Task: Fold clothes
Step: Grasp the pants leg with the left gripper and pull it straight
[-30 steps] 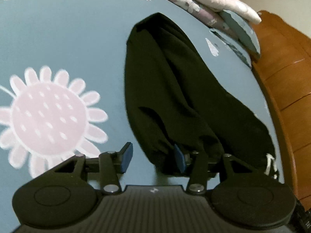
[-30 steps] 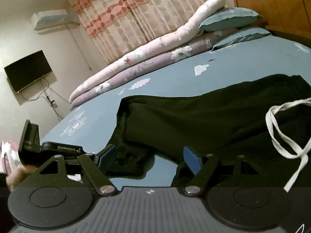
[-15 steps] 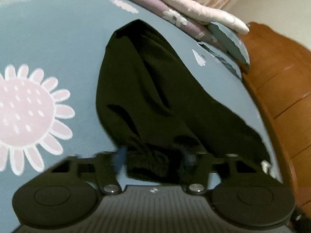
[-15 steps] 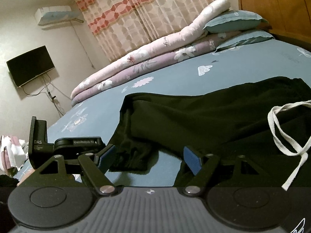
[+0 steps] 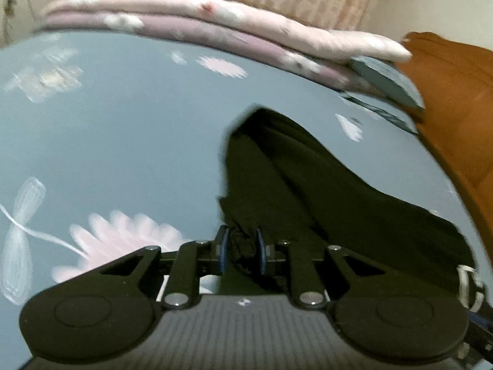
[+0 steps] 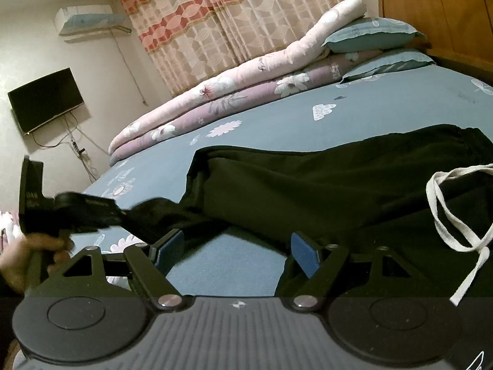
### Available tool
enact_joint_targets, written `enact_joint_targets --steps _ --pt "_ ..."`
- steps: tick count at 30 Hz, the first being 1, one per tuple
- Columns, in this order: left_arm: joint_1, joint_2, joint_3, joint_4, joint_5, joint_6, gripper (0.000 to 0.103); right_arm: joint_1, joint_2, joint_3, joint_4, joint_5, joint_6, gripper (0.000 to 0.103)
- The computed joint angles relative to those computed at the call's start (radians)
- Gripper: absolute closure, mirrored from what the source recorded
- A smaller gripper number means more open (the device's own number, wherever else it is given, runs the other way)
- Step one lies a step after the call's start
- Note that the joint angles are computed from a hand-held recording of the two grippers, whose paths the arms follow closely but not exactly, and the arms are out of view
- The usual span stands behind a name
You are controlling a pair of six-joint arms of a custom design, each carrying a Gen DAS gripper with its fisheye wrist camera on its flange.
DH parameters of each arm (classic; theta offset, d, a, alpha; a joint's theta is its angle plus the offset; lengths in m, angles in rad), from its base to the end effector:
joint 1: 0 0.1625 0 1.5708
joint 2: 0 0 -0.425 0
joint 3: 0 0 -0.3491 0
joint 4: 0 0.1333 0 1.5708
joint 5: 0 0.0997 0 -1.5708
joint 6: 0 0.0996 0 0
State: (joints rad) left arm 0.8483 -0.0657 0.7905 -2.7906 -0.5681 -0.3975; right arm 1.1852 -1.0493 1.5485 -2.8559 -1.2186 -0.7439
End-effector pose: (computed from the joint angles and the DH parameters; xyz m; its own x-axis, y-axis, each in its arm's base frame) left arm -0.3651 -0.7428 -0.0408 -0.8415 -0.2045 -0.5000 0.2778 0.6301 -0.7251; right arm -0.0909 -0.6698 0.3683 -0.8875 -0.3501 0.2997 -0.4555 0.5678 -0.6857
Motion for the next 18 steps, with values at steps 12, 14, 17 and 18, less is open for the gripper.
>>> enact_joint_targets --steps 12,14,17,18 --pt "0.046 -0.121 0.280 -0.230 -0.021 -0.196 0.047 0.017 0.018 -0.010 -0.002 -0.026 0.001 0.021" --pt "0.052 -0.130 0.324 -0.307 -0.054 -0.210 0.043 0.019 0.020 -0.009 0.001 -0.027 -0.007 0.021" --pt "0.065 -0.112 0.345 -0.428 -0.142 -0.193 0.041 0.021 0.024 -0.010 0.001 -0.026 -0.004 0.021" --pt "0.070 -0.105 0.350 -0.464 -0.171 -0.190 0.039 0.022 0.026 -0.014 0.008 -0.026 -0.001 0.021"
